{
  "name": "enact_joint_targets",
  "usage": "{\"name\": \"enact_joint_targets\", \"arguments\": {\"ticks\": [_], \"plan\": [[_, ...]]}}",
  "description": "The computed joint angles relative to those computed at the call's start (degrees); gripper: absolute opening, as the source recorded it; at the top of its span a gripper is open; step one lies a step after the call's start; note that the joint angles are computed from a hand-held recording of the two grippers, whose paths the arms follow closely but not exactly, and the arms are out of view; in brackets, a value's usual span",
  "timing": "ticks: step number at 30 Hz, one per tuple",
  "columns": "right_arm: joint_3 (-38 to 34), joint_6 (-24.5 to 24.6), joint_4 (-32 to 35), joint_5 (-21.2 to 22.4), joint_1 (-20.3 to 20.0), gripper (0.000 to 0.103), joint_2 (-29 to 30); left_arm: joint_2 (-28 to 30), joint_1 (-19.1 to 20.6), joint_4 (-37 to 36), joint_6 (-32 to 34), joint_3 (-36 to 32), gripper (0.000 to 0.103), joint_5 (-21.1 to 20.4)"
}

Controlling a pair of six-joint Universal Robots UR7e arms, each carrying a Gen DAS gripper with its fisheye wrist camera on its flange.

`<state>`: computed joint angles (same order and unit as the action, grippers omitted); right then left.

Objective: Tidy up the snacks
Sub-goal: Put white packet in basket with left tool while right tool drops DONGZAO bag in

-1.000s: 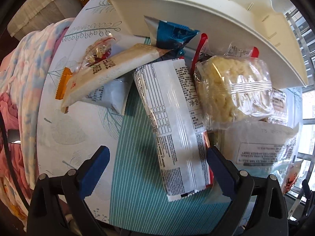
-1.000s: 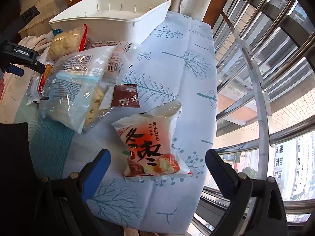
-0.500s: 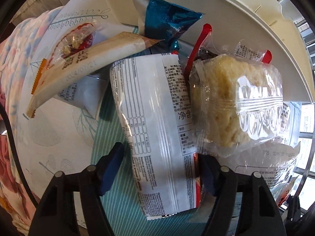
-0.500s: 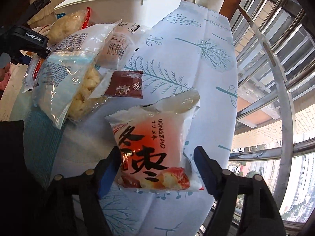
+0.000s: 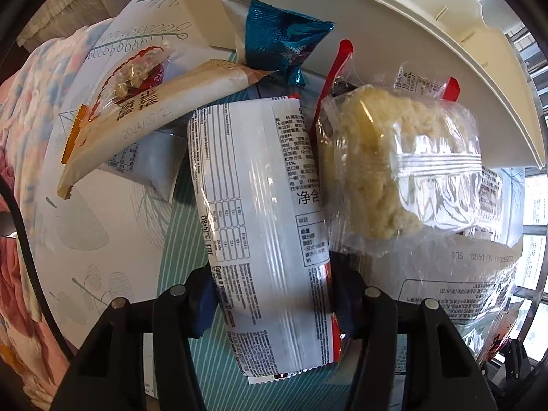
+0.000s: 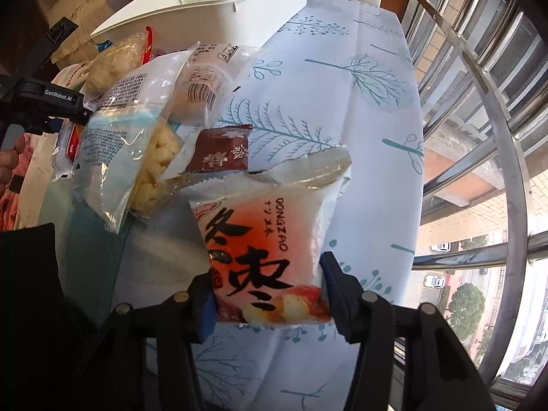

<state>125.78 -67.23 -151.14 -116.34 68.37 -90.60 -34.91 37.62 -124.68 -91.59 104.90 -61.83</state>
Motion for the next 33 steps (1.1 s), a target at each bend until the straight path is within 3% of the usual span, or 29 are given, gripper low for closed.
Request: {"name": "enact_joint_targets", "arguments": {"ticks": [12,21,33], "plan": [[-0.2,6.3,1.8,3.6,2.7,0.053,-4.0,-3.6,-4.2,1.4,-1.3,2.6,0.053,-0.9],[1.2,9.5,-0.8,5.8,8.7,0.053,-5.3,-13.1,-8.6,7.3,-3.5,5.8,0.053,0.0],[1.8,15.7,-5.8,9.0,16.8,0.053,-1.4,-22.7,-9.4,18.5,4.7,1.7,0.053,6.9]]}}
